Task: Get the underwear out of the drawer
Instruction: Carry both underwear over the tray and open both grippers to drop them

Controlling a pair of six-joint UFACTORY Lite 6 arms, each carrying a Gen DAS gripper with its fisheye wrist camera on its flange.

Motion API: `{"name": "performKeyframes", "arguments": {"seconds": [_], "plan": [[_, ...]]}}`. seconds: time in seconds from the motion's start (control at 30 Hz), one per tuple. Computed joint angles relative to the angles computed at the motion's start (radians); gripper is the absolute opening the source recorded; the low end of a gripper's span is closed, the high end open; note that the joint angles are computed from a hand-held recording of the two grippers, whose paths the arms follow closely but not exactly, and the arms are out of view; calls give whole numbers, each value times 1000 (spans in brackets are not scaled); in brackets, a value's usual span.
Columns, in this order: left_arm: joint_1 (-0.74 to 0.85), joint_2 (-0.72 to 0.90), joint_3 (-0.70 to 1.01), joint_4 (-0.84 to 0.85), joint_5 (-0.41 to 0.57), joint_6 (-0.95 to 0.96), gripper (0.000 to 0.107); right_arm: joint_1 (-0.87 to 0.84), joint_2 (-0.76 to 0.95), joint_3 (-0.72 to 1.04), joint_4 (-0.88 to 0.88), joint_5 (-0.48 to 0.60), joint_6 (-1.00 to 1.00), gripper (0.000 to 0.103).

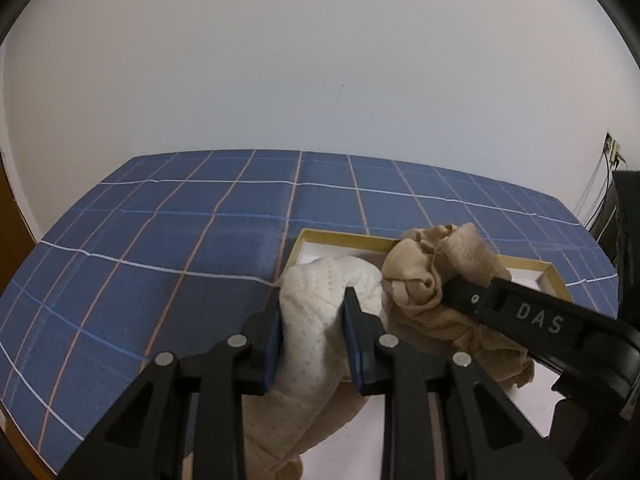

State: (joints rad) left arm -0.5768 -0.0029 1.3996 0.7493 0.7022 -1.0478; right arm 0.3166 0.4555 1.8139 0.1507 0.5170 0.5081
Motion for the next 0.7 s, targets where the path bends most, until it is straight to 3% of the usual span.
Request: {"name": "performKeyframes", "arguments": {"seconds": [0.1,0.17,0.2,0.27,0.33,0.47,0.57,0.7], "plan": [[-5,17,16,2,17,6,27,-1,38,45,10,17,-14,58],[-37,22,26,35,55,-23,34,2,29,36,37,17,-42,67],[-59,27,37,47,80,-29,41,3,21,29,47,16,-55,71],[-96,49,68,78,137,-34,81,-3,9,14,99,8,-98,74],[-118,41,63,132,154,-58,92,-11,-28,-35,166,-20,-140,76],[-196,-25,39,238,222,-146,103,-38,-172,-219,379,-133,-291,77],[-245,-73,13,288,268,-203,103,-40,-304,-367,514,-204,-422,77],[-309,-112,-9,288,323,-240,103,-7,-443,-488,395,-269,-321,77]]}}
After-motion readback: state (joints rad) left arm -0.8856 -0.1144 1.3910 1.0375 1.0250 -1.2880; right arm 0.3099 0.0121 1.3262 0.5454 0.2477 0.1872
